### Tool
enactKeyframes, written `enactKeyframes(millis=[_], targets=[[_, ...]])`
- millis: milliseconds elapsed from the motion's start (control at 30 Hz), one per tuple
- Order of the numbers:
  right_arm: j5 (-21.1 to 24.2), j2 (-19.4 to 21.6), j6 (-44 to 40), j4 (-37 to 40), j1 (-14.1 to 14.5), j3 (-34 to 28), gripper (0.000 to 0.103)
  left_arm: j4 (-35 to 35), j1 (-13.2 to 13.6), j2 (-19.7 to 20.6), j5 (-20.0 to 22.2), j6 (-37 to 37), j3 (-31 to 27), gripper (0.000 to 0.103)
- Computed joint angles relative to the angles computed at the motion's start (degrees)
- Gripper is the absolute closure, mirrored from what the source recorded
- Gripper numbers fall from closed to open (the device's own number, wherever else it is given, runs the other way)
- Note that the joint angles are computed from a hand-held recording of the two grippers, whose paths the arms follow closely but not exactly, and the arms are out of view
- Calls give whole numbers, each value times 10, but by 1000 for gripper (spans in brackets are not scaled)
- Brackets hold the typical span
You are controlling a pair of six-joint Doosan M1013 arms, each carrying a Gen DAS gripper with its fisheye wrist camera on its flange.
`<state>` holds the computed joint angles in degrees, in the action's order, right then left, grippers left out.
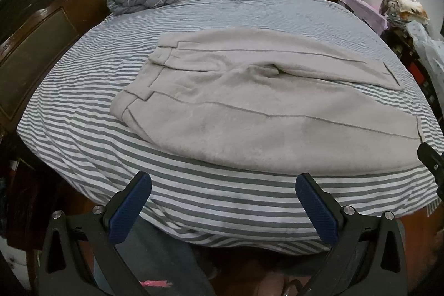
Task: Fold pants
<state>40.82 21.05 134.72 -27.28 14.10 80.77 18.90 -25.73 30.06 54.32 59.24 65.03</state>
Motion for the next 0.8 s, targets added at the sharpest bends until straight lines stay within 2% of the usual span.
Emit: enactKeyframes(millis=[800], targets=[[2, 2, -2, 4, -2, 1, 2, 0, -1, 6, 18, 4, 1, 0]])
